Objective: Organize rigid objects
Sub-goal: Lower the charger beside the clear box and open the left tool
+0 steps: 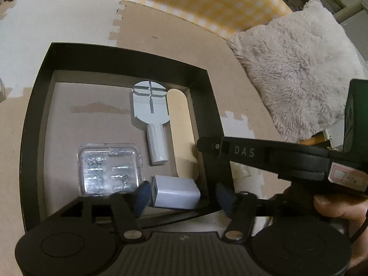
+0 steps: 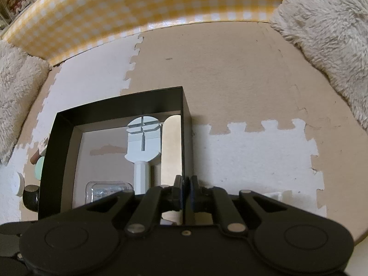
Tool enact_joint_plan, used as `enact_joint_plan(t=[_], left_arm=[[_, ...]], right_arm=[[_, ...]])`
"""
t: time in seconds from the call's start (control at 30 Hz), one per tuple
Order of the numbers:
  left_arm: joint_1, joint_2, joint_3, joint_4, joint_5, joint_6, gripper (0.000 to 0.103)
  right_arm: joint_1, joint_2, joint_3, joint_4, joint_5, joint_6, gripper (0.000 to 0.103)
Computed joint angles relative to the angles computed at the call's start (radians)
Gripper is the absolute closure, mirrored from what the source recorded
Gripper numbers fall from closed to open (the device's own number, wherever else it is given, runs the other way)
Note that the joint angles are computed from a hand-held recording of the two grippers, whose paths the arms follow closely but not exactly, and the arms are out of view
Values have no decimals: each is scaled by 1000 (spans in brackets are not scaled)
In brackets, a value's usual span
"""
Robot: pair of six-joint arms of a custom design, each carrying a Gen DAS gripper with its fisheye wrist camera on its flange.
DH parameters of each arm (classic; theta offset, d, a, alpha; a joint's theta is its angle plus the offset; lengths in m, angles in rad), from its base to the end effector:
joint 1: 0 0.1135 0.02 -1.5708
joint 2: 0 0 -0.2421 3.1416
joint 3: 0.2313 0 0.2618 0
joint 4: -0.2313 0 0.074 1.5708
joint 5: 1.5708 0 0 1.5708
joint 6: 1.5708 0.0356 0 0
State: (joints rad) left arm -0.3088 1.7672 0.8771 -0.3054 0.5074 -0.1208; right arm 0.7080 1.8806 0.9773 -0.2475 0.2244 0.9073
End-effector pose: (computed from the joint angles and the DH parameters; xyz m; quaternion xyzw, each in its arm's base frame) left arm 0.2927 -0.1115 0.0929 0.1359 0.9424 -0.2794 0.1239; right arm 0.2657 0.2170 0.0818 0.1199 0.9647 0.0740 0.2223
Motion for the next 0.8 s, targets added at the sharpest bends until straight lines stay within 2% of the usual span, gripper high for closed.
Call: enact_joint_plan(t=[0.07,0.13,0.2,0.4,0.8], left_arm=[[1,-12,-2,-7,-7,10,36],[4,-23,-5,-11,-13,18,31],[7,-34,-8,-19,-17,28,20],[14,-65,-18,-44,-47,66,9],[31,-130,-32,-94,-68,126,0]], right_arm=[[-1,2,0,3,-2,2,96],[-2,2,-1,6,-4,7,95],[-4,1,-2,7,-5,4,95],[-4,7,4,1,-5,-3,95],[3,21,21,-20,2,-19,95]])
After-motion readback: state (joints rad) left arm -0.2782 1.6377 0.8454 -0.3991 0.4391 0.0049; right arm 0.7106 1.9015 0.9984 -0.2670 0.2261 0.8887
